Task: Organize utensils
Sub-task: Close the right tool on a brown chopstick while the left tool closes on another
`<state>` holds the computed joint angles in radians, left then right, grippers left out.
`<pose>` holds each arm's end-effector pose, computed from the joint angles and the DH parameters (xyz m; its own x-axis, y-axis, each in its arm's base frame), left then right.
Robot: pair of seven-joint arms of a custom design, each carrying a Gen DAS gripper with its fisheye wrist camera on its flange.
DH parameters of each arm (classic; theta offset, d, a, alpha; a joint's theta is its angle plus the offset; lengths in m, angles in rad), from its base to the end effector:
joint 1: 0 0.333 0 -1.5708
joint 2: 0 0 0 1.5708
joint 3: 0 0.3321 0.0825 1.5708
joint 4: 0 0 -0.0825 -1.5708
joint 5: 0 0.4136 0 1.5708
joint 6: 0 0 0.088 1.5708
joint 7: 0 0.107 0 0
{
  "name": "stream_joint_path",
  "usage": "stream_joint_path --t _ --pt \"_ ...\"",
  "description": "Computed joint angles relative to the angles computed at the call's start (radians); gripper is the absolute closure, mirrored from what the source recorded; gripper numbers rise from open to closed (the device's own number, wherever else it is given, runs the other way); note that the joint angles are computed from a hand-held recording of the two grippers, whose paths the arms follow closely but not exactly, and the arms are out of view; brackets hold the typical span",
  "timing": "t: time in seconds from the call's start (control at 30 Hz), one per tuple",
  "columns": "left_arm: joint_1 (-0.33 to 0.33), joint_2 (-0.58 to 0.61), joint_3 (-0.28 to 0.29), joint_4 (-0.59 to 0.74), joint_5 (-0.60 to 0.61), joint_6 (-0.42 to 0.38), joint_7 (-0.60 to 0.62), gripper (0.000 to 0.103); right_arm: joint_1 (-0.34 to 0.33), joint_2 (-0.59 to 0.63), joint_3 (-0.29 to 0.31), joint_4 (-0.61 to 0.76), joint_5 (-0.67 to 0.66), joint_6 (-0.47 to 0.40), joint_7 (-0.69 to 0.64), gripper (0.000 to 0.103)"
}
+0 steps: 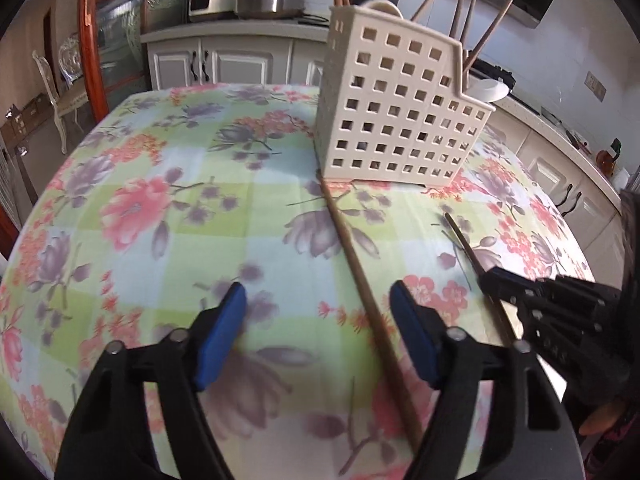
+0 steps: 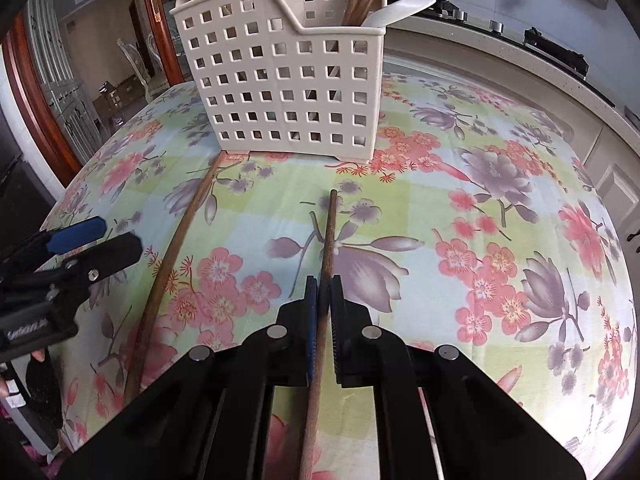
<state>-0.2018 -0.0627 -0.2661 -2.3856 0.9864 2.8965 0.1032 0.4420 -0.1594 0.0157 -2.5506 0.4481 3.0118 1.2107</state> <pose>0.4539 -0.2855 0.3837 0.0406 -0.9885 0.1458 -0.7621 -0.1250 -0.6352 0.4622 0.1923 0.3870 0.4080 -0.9083 -0.0926 -0.7598 -0.2815 -0.5860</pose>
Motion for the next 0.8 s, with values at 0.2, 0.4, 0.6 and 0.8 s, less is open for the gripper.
stream_joint_path --t 0.2,0.4,0.6,0.8 --pt "-0.045 0.117 0.022 0.141 -0.063 -0.106 0.105 0.056 0.006 -0.006 -0.004 -0.007 0.009 0.001 -0.031 0.095" --pt "-0.102 0.183 0.060 0.220 -0.085 -0.194 0.144 0.060 0.034 -0.006 -0.031 -0.001 0.085 -0.008 -0.109 0.095" --pt "-0.128 0.188 0.074 0.228 -0.057 -0.230 0.137 0.063 0.006 -0.006 -0.001 -0.006 0.053 0.003 -0.085 0.095" --pt "-0.127 0.174 0.072 0.210 -0.061 -0.218 0.159 0.070 -0.061 -0.005 0.054 -0.006 -0.122 -0.007 0.049 0.095"
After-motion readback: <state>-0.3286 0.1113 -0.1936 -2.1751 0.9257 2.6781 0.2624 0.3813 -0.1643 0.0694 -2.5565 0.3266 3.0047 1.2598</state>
